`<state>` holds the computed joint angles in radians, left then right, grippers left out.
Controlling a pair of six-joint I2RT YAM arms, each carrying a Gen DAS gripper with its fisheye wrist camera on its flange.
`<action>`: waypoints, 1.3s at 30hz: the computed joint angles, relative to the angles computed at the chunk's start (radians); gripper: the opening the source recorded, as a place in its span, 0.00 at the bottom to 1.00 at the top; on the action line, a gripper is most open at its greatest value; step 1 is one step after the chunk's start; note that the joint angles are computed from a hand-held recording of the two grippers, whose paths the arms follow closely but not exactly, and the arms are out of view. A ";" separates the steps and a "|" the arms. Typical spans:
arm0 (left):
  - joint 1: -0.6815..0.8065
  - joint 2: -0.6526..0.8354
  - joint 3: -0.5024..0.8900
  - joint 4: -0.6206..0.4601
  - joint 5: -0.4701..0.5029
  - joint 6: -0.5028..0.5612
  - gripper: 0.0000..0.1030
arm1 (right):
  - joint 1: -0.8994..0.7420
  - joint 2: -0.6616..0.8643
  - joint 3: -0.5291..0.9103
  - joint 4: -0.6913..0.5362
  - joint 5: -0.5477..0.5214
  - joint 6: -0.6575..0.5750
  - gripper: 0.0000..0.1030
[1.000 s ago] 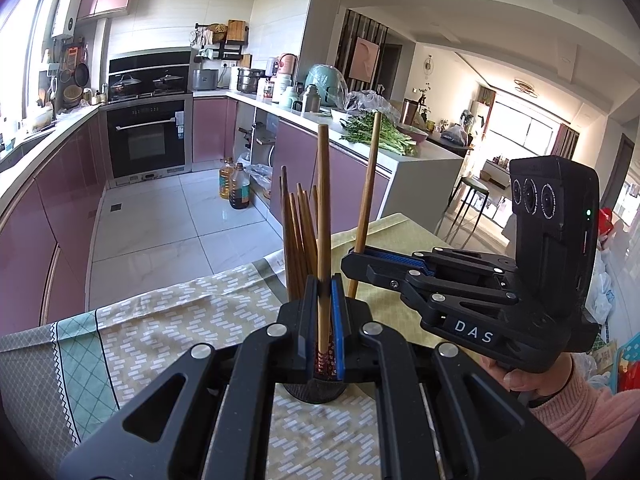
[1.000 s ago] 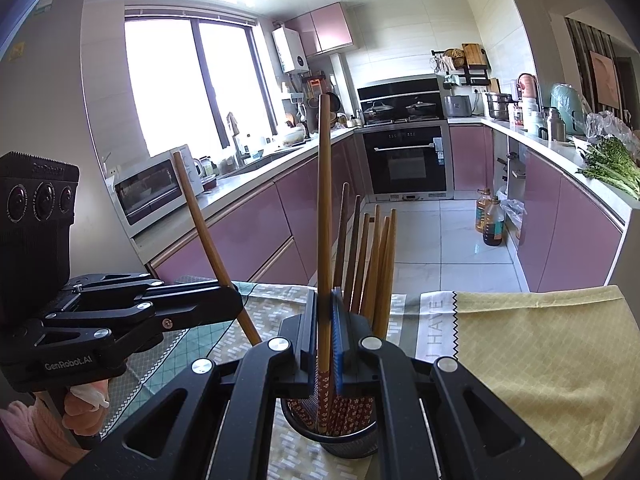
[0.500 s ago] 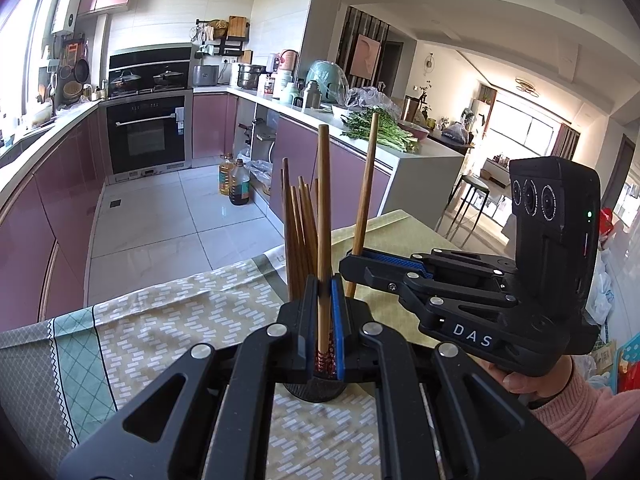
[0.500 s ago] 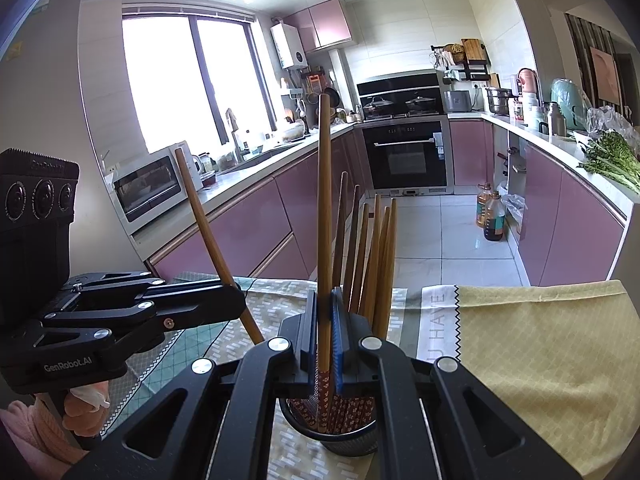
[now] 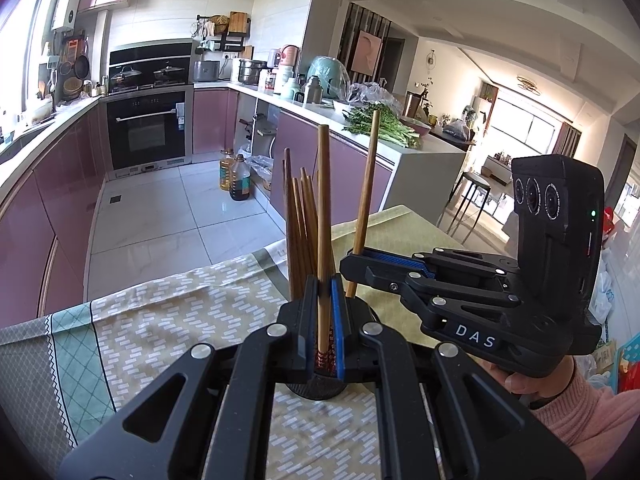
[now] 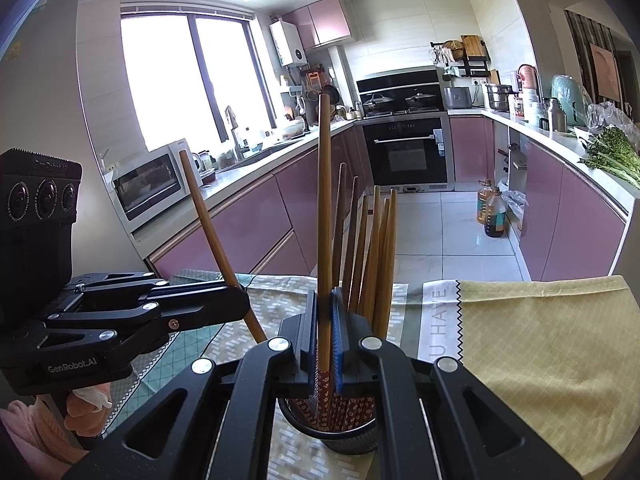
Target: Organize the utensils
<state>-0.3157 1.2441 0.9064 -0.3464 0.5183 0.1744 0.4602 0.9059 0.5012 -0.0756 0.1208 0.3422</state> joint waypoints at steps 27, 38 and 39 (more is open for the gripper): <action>-0.008 0.015 -0.009 0.010 -0.015 0.007 0.07 | -0.010 0.002 -0.015 0.008 -0.015 0.007 0.06; -0.003 0.027 -0.015 0.012 -0.015 0.014 0.07 | -0.003 0.009 -0.042 0.035 -0.010 0.018 0.05; -0.001 0.029 -0.014 0.012 -0.014 0.015 0.07 | -0.001 0.007 -0.047 0.037 -0.008 0.020 0.05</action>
<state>-0.3169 1.2736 0.8919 -0.3346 0.5043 0.1895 0.4595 0.9132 0.4546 -0.0386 0.1129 0.3622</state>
